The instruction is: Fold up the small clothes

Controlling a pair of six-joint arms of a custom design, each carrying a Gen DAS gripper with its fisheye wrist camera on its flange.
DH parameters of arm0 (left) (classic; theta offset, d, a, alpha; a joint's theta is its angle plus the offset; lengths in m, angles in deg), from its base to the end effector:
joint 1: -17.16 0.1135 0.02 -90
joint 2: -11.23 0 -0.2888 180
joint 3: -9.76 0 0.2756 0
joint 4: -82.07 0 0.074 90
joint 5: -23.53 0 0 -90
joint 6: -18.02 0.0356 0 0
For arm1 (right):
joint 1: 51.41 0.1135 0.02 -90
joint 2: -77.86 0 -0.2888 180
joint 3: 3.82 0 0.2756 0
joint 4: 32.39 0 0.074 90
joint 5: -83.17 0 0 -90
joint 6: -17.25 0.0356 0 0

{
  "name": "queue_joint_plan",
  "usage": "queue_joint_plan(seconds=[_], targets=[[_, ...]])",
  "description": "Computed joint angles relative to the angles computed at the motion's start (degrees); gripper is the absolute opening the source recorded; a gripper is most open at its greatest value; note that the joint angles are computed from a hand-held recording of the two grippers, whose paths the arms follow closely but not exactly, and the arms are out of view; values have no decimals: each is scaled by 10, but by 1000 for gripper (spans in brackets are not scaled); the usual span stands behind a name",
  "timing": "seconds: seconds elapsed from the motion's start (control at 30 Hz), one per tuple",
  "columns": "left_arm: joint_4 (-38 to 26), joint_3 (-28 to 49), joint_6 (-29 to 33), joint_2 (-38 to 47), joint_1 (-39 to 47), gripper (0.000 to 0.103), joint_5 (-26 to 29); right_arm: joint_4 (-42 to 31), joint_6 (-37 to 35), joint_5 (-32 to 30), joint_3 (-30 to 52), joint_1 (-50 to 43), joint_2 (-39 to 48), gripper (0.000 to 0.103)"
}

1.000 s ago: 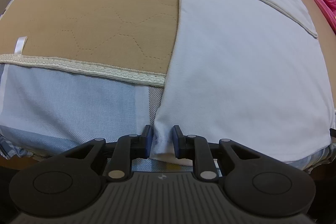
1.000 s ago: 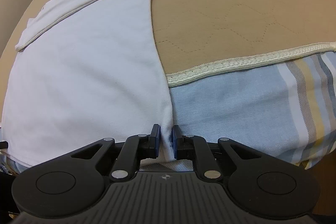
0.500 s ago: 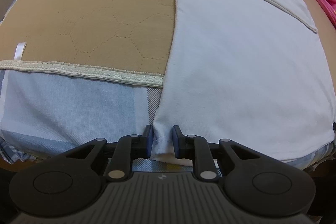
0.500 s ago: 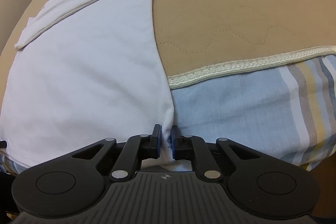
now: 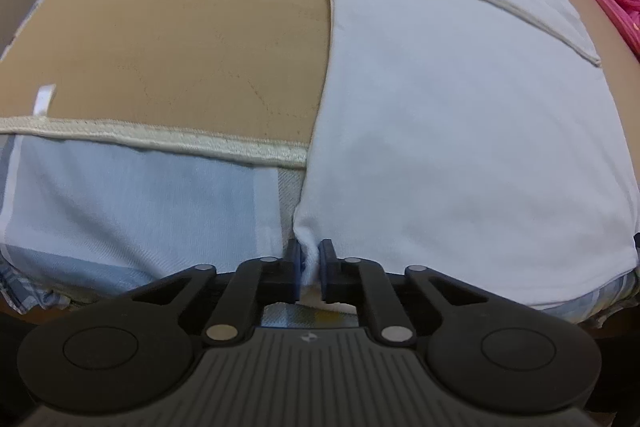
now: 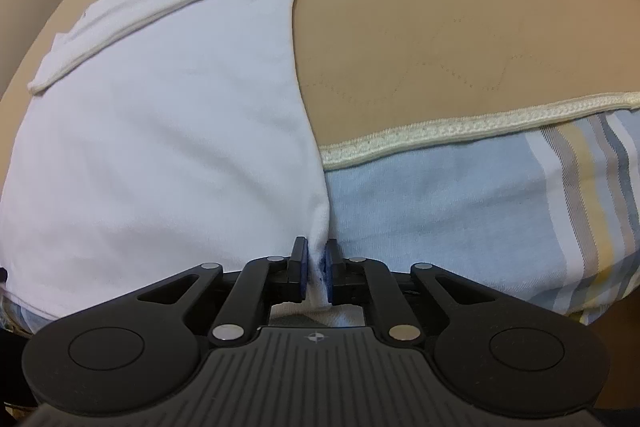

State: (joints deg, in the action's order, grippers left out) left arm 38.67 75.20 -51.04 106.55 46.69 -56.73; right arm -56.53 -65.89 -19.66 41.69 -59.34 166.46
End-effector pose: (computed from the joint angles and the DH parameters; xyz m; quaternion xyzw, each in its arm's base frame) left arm 0.2789 0.1511 0.1593 -0.0615 0.9840 -0.0142 0.1669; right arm 0.2549 -0.0275 0.1137 0.1035 0.9689 0.1077 0.1972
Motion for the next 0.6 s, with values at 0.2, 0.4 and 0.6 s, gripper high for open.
queue_joint_plan(seconds=[0.2,0.4,0.6], targets=[[-5,-10,7,-62,19,7,46,19,24,-49,-26,-31,-85,5],[-48,12,42,-136,62,6,124,2,55,-152,-26,-94,-204,5],[-126,71,96,-179,135,5,229,-26,71,-248,-29,-171,-312,4]])
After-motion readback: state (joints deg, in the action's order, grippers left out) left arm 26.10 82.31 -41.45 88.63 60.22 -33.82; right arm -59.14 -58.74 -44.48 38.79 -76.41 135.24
